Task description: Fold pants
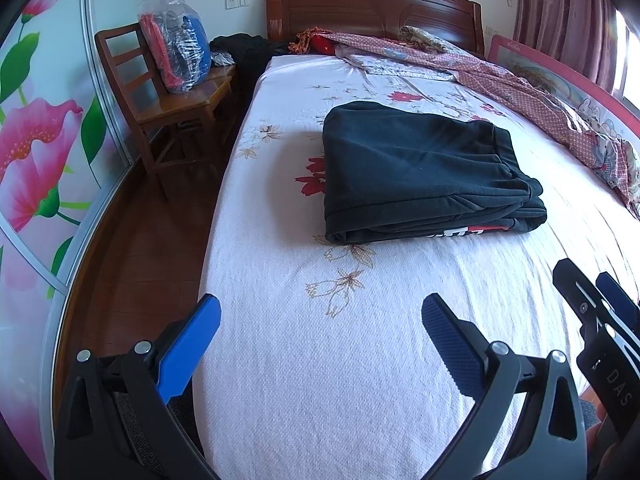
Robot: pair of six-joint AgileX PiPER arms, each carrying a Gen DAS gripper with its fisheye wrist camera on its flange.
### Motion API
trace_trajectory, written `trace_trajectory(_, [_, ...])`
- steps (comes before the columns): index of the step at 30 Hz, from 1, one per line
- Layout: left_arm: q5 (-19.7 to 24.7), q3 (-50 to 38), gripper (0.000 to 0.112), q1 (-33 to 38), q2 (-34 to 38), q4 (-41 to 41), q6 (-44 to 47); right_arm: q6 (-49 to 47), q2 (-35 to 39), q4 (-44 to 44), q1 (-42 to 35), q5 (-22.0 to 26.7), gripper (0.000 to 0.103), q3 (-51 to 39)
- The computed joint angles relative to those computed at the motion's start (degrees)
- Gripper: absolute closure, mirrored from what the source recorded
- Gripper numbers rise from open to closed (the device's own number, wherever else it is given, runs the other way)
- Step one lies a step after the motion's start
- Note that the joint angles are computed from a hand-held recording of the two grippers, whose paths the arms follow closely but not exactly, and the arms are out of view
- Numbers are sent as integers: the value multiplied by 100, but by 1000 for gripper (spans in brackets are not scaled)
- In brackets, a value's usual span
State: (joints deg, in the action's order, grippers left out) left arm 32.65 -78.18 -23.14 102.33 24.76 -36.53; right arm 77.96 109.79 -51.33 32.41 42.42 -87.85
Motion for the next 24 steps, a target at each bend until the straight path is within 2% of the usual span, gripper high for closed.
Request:
trace_trajectory(19, [-47,29,11,27,2,-2,-25,3,-20,-12,10,32,19,-9])
trace_trajectory(24, [-16,-75,11,106,70,-176,150,-351,-89,373,-143,-27,19,-24])
